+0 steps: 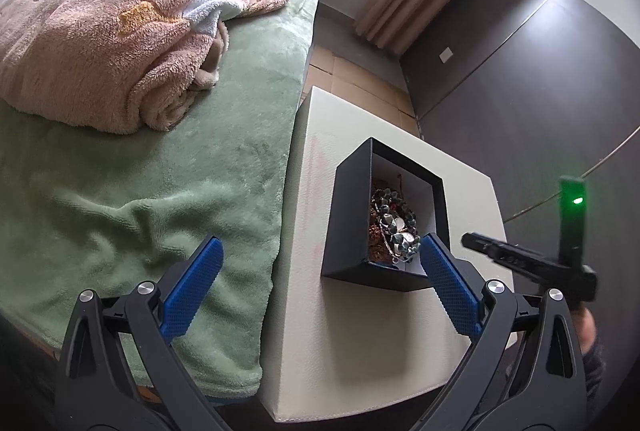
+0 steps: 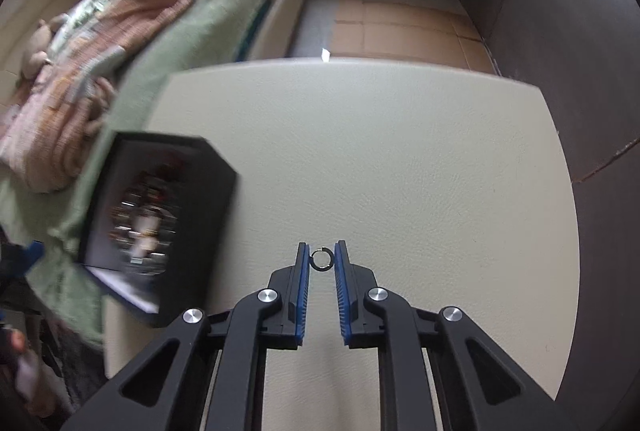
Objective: Organize jewelry
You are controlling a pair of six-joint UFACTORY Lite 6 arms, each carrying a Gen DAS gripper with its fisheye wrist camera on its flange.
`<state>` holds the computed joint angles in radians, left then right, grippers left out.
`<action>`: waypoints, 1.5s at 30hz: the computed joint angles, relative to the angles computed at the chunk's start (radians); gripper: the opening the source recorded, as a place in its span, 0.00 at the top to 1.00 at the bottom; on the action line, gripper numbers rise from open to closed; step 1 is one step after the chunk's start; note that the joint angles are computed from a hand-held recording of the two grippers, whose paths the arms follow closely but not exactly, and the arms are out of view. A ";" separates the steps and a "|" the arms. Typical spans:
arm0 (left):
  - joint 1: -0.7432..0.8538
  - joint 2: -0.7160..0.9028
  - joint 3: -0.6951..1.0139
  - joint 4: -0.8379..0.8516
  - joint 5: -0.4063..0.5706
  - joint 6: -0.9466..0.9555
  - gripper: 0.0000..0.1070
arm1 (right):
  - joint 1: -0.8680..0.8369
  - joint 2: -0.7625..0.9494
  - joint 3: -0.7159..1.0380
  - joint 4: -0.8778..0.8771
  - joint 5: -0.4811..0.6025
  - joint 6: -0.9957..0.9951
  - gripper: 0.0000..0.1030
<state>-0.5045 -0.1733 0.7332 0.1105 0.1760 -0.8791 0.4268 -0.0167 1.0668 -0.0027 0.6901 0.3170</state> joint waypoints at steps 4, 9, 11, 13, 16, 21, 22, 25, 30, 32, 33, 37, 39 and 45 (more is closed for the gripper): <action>0.001 -0.032 -0.016 0.002 0.007 0.002 0.08 | 0.054 -0.026 0.063 0.022 0.027 0.006 0.88; 0.016 -0.105 -0.049 0.024 0.027 -0.011 0.08 | 0.148 0.001 0.177 0.026 0.053 0.044 0.88; 0.027 -0.147 -0.068 0.035 0.041 -0.015 0.08 | 0.173 0.000 0.201 0.033 0.055 0.051 0.88; 0.035 -0.183 -0.080 0.044 0.060 -0.015 0.08 | 0.201 0.013 0.237 0.048 0.038 0.054 0.86; 0.050 -0.239 -0.097 0.052 0.090 -0.004 0.08 | 0.237 0.006 0.257 -0.008 0.033 0.134 0.54; 0.038 -0.320 -0.118 0.110 0.120 -0.045 0.08 | 0.294 -0.044 0.247 -0.124 0.064 0.249 0.32; 0.029 -0.330 -0.118 0.134 0.128 -0.069 0.08 | 0.302 -0.061 0.237 -0.150 0.069 0.271 0.30; -0.011 -0.346 -0.104 0.196 0.158 -0.127 0.08 | 0.328 -0.131 0.204 -0.211 0.077 0.335 0.09; -0.139 -0.338 -0.032 0.394 0.279 -0.309 0.08 | 0.354 -0.258 0.131 -0.252 0.123 0.389 0.07; -0.198 -0.334 -0.003 0.466 0.334 -0.377 0.08 | 0.367 -0.334 0.073 -0.282 0.144 0.428 0.07; -0.221 -0.331 0.011 0.488 0.354 -0.397 0.08 | 0.374 -0.366 0.051 -0.296 0.153 0.450 0.07; -0.337 -0.313 0.064 0.583 0.452 -0.495 0.08 | 0.402 -0.516 -0.047 -0.354 0.203 0.542 0.07; -0.401 -0.297 0.093 0.618 0.502 -0.528 0.08 | 0.440 -0.582 -0.077 -0.406 0.256 0.610 0.07; -0.601 -0.247 0.189 0.706 0.668 -0.609 0.08 | 0.672 -0.715 -0.088 -0.581 0.472 0.834 0.07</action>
